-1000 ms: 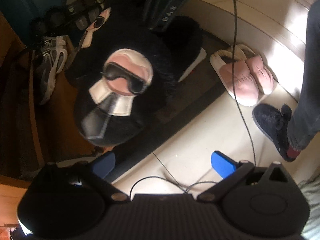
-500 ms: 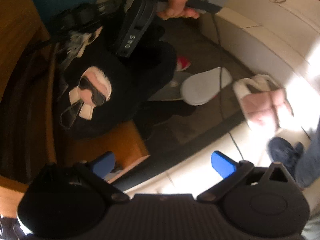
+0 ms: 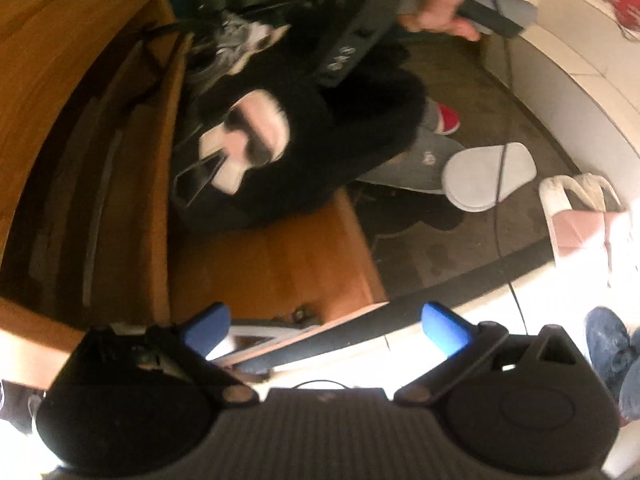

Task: Organize scattered shoes
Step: 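Lower the black slippers onto the shelf beside the sneakers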

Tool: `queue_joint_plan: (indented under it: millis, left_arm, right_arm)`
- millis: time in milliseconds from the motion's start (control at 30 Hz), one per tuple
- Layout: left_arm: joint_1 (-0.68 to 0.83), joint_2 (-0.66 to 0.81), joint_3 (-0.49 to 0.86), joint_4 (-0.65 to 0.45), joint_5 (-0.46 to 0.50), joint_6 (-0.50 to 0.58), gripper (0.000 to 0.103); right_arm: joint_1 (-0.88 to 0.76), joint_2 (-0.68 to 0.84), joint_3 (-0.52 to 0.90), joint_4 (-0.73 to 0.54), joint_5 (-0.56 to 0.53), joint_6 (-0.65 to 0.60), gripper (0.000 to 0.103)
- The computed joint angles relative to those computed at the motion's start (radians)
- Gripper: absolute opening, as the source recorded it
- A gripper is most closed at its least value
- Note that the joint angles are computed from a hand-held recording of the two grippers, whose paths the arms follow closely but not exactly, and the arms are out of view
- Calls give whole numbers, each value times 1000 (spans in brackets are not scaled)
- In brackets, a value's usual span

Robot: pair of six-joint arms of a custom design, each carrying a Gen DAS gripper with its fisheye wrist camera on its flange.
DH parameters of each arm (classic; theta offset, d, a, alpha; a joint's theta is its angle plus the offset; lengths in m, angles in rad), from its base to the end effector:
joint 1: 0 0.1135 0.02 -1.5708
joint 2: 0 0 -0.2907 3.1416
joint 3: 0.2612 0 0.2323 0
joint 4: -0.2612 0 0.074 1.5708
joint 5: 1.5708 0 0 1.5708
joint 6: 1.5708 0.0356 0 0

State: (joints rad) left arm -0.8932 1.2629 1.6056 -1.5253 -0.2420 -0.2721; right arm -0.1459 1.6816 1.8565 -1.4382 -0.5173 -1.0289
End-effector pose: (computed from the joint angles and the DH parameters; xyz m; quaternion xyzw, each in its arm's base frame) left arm 0.1096 -0.1226 0.4220 0.2755 0.9346 -0.0065 0.2250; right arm 0.2939 -0.0254 0.4005 -0.4436 0.8470 0.1283 0.2633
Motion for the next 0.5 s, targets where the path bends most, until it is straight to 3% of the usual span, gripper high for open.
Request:
queue_joint_plan:
  millis: [267, 500]
  left_arm:
    - [38, 5, 16, 14, 30, 31, 103]
    - [66, 9, 39, 15, 54, 51, 103]
  right_arm:
    - [87, 146, 179, -55, 86, 56, 27]
    - [160, 237, 245, 31, 145, 192, 27]
